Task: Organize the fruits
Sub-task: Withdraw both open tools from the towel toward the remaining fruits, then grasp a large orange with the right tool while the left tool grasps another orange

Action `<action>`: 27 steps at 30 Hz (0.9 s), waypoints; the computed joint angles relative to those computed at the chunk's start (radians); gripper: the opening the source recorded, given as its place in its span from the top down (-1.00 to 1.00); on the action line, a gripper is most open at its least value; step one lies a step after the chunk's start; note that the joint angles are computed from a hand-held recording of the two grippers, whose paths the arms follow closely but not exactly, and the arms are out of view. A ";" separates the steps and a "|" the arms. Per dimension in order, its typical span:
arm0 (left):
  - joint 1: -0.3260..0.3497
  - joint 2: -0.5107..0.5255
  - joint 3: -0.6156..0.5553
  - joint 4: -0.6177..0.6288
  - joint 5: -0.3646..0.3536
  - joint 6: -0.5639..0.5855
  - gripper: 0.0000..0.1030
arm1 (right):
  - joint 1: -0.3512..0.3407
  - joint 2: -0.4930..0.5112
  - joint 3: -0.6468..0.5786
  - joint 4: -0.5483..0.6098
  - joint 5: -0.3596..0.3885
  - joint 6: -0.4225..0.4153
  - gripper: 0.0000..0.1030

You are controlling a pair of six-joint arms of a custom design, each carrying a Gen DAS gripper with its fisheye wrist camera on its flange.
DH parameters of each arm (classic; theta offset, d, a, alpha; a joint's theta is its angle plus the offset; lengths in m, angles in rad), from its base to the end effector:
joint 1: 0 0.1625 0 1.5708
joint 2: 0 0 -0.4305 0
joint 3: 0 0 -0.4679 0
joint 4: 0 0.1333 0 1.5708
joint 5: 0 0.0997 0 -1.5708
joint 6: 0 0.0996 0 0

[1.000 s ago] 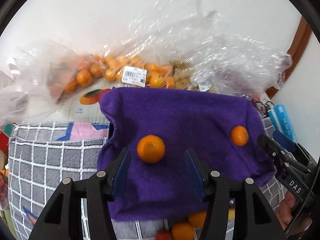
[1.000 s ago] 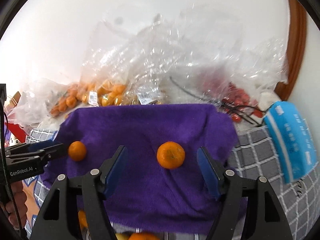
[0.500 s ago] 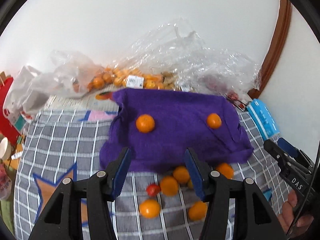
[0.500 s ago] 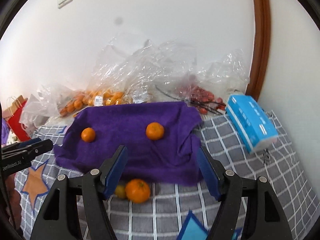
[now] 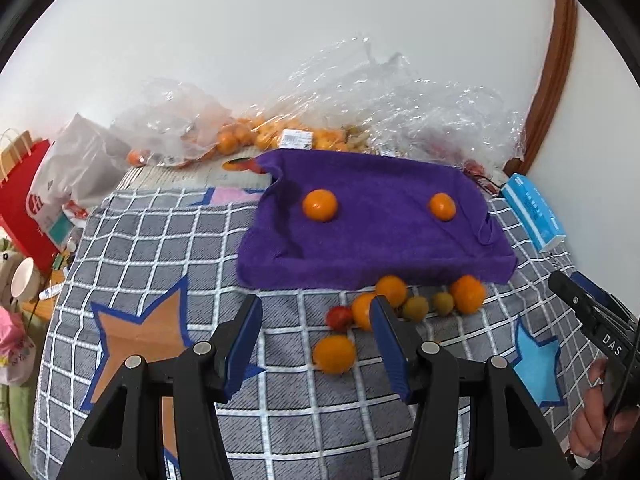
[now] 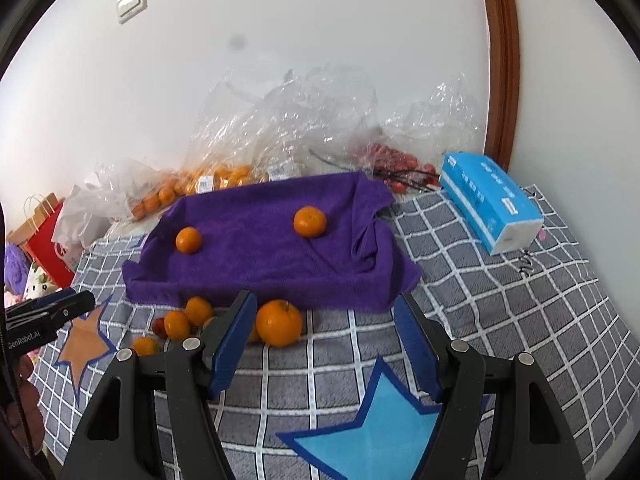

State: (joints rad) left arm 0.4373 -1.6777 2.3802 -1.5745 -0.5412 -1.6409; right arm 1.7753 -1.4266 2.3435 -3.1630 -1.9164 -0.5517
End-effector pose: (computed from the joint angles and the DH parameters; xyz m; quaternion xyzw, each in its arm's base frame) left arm -0.2285 -0.3482 0.1848 -0.0421 0.8339 -0.4004 0.3774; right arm 0.1955 -0.4526 0.2063 0.2902 -0.8849 0.2934 0.2162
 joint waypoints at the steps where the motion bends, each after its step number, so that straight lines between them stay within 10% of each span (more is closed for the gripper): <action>1: 0.002 -0.004 0.002 0.011 -0.007 -0.012 -0.04 | 0.000 0.003 0.004 -0.008 -0.009 -0.005 -0.38; 27: 0.118 -0.144 0.142 -0.181 -0.063 0.101 -0.25 | -0.040 0.251 -0.105 0.056 0.020 0.059 0.12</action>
State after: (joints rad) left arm 0.5550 -1.8221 2.5224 -1.7555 -0.6046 -1.5404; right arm 1.7353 -1.1754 2.2382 -3.1066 -1.8960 -0.4932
